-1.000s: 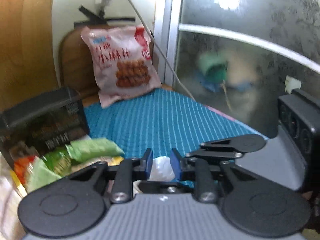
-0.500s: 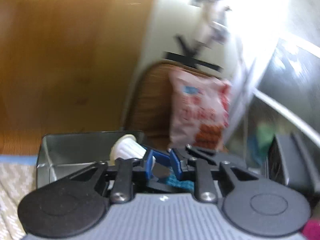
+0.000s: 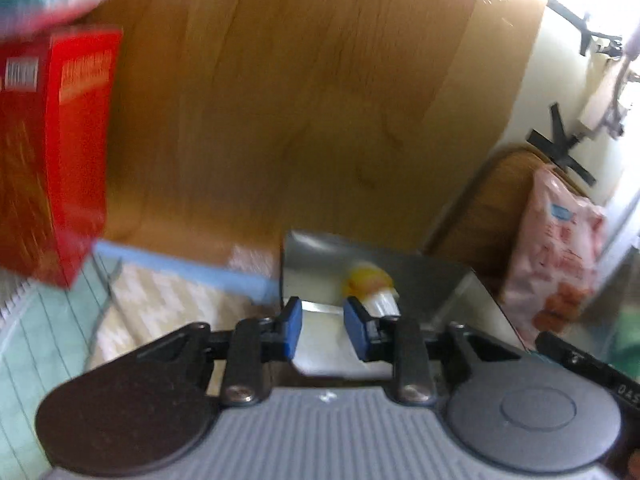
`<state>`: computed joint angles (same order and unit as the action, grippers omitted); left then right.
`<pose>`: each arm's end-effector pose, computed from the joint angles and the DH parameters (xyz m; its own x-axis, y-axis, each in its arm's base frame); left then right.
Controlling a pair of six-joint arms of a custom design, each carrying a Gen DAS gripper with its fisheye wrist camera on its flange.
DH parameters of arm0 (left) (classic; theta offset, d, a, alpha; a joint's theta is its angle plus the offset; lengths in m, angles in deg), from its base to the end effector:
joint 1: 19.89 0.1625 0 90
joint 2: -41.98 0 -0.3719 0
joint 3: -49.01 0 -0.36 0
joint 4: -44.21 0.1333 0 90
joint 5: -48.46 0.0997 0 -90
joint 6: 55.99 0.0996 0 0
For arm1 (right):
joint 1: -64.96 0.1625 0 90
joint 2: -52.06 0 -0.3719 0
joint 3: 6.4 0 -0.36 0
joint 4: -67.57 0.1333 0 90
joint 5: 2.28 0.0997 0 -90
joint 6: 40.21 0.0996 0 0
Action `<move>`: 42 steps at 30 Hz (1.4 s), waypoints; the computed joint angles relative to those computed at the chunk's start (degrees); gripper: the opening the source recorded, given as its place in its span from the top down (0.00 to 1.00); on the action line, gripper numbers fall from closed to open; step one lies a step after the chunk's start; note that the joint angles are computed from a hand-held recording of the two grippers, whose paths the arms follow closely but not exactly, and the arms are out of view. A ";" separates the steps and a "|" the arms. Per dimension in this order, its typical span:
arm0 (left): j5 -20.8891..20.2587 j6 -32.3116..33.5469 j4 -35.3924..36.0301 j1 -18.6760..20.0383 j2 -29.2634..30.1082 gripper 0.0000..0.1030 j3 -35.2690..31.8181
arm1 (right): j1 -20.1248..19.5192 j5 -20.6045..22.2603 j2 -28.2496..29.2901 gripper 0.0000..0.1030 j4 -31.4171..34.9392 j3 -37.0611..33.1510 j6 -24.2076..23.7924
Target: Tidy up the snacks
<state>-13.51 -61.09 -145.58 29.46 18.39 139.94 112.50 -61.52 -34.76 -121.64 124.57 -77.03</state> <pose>-0.2613 -0.5808 -0.0416 -0.8795 0.3253 -0.3473 0.4734 0.6718 -0.5697 -0.1383 -0.4240 0.3158 -0.9658 -0.0364 0.2568 -0.2401 0.5005 -0.8318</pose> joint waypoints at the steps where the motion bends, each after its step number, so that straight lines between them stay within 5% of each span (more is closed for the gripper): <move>1: -0.03 0.76 -0.70 -0.26 0.25 0.78 0.46 | -0.49 0.15 -1.04 0.48 4.35 -0.22 -0.29; 5: 3.34 3.98 -2.49 -2.82 1.66 0.78 1.82 | 1.05 -1.60 -0.82 0.51 13.71 -1.32 -0.64; 9: 2.67 2.19 -3.45 -5.30 0.10 0.73 5.88 | 3.66 -2.70 -0.58 0.52 15.22 0.84 -5.09; 12: 6.92 3.57 -6.66 -8.11 -1.36 0.68 10.44 | 5.12 -4.84 -3.33 0.55 19.03 3.18 -8.94; 14: 4.69 -0.65 -2.81 -8.06 -4.28 0.68 13.07 | 5.35 -6.63 -5.29 0.56 21.65 5.25 -11.69; 20: 4.28 -2.73 -8.97 -8.01 -8.30 0.66 23.03 | 0.32 -6.62 -15.95 0.55 23.61 17.06 -28.02; 23: 3.70 -4.01 -10.88 -7.40 -9.46 0.60 27.97 | -1.20 -6.69 -20.49 0.53 25.78 19.38 -31.97; 26: 2.73 -3.09 -14.80 -7.95 -10.79 0.54 32.72 | 0.89 -6.01 -19.76 0.53 21.96 18.71 -28.53; 30: -6.31 -3.14 -17.59 -5.23 -15.10 0.54 36.92 | 3.99 -3.35 -13.88 0.53 15.43 14.34 -16.57; 32: -3.19 -3.69 -21.40 -5.74 -15.10 0.51 37.72 | 5.42 -2.51 -12.36 0.53 16.30 12.35 -13.17; 35: 2.88 -6.72 -21.18 -5.28 -14.70 0.46 36.16 | 8.63 -3.25 -10.16 0.53 19.26 10.71 -13.44; 39: -4.98 -12.82 -16.70 0.36 -16.45 0.46 34.94 | 13.51 -10.79 -3.85 0.53 13.98 10.12 -14.62; 42: -7.70 -14.74 -15.05 2.76 -16.33 0.47 34.36 | 14.44 -12.55 -0.68 0.63 18.09 7.78 -12.77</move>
<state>-21.20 -75.83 -160.63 32.23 2.06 174.30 126.94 -74.07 -35.44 -103.54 132.36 -89.80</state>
